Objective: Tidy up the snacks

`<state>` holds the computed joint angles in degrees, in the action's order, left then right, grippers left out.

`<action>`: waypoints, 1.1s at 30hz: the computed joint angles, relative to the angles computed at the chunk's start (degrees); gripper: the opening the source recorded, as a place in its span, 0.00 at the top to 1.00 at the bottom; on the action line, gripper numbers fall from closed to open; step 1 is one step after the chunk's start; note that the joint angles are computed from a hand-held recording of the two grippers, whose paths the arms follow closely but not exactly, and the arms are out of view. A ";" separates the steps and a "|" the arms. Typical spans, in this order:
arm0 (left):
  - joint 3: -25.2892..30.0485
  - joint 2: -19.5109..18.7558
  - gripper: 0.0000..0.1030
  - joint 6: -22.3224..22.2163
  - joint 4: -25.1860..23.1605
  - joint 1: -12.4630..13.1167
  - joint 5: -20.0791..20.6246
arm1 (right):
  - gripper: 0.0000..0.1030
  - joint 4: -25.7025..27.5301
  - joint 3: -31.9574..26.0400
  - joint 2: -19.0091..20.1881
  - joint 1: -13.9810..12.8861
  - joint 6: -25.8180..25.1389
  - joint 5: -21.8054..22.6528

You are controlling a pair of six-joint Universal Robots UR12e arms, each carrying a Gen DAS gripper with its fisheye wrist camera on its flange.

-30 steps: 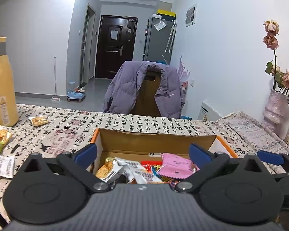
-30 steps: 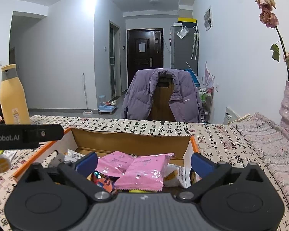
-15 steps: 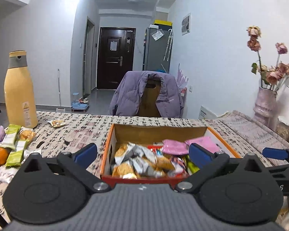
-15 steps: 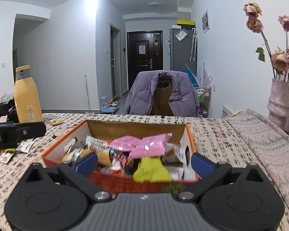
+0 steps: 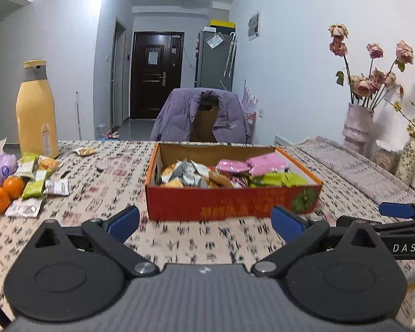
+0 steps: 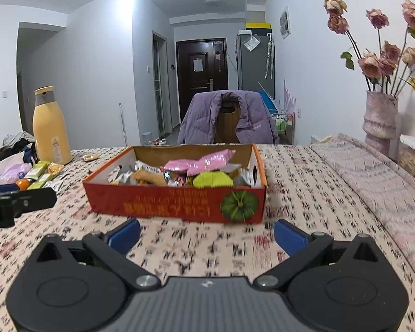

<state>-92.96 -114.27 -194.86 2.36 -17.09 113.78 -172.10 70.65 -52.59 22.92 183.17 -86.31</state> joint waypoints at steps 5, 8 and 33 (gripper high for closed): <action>-2.29 0.89 0.00 -0.30 0.38 -0.72 0.43 | 0.00 -1.06 3.20 -1.62 0.12 0.11 -0.45; -3.19 1.25 0.00 -1.04 -0.54 -0.93 0.17 | 0.00 -1.27 4.57 -2.34 0.10 0.37 -0.60; -5.19 2.15 0.00 -1.97 -2.10 -0.96 -1.33 | 0.00 -0.95 7.30 -3.63 0.55 0.94 -1.24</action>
<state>-98.15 -112.12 -196.83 0.26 -18.06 112.45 -173.05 77.95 -56.23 23.47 184.11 -87.55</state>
